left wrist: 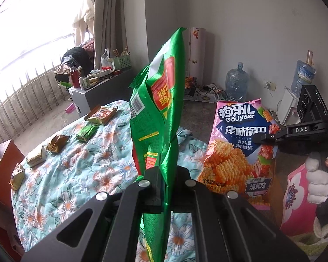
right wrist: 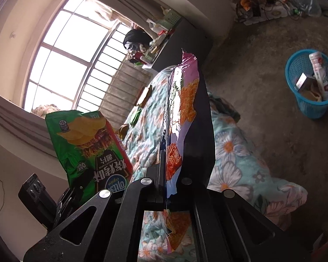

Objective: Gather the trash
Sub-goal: 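Carry the green and pink bags off the bed toward the wastebasket, then open both tools over the wastebasket to drop the two bags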

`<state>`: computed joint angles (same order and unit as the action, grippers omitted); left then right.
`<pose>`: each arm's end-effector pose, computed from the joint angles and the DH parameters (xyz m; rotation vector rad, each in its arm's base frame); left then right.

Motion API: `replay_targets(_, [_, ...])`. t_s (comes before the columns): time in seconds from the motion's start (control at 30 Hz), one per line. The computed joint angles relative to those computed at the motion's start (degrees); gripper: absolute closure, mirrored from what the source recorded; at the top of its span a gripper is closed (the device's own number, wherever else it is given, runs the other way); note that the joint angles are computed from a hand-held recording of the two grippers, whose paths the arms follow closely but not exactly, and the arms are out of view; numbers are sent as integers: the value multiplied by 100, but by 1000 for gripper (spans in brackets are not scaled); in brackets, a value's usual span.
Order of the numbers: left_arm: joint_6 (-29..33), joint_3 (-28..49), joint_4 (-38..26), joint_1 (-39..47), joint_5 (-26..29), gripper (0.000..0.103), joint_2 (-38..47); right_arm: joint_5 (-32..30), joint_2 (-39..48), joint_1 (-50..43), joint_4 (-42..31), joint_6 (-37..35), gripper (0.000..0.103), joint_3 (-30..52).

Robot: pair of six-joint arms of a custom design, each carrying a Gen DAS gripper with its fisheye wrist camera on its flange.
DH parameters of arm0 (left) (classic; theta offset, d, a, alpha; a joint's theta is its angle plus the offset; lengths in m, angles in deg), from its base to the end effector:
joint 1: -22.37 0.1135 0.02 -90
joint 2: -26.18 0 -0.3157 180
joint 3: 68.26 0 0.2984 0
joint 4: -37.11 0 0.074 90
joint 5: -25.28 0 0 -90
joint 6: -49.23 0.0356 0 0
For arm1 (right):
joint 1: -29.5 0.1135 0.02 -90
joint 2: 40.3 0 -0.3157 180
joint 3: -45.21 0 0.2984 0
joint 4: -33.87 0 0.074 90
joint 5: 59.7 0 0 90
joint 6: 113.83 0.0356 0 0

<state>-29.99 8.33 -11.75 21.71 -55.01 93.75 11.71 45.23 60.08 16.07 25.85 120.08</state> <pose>0.2779 -0.0092 0.3822 0.3138 2.2341 -0.0977 0.3243 0.2048 0.3217 0.1574 2.2599 1.1474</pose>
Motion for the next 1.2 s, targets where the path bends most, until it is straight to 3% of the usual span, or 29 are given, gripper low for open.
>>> replay_targets(0.2, [-62,723,67,-302,479,100,472,757,-1090,-675,-193,-132,103,-445])
replay_targets(0.4, [-92,1786,180,-1065,777,100,1500,2100,-1904,-1425,-908,-481,103,-617])
replay_targets(0.53, [-107,2756,-31,-1559,822,100,2562,2462,-1770,-1791,-990,-735,103,-723])
replay_targets(0.67, [-117,3719,-314,-1879,846,100,3627,2475,-880,-1983,-902,-978,103,-516])
replay_targets(0.77, [-119,4475,-565,-2006,832,100,4410,2258,-10,-2178,-650,-1212,103,-223])
replay_targets(0.83, [-150,4995,-753,-2045,837,100,4927,1631,579,-2469,-293,-1115,103,-27])
replay_targets(1.07, [-265,6556,-1476,-2028,867,100,6348,-66,2779,-3157,1528,391,99,700])
replay_targets(1.1, [-273,6790,-1593,-2036,871,100,6542,-178,3142,-3197,1683,556,90,895])
replay_targets(1.13, [-286,7045,-1723,-2042,887,100,6747,-288,3546,-3237,1749,667,66,1131])
replay_targets(1.17, [-306,7325,-1868,-2048,918,100,6963,-373,3950,-3288,1604,684,54,1446])
replay_targets(1.2, [-329,7650,-2041,-2044,977,100,7202,-342,4315,-3315,1327,726,53,1725])
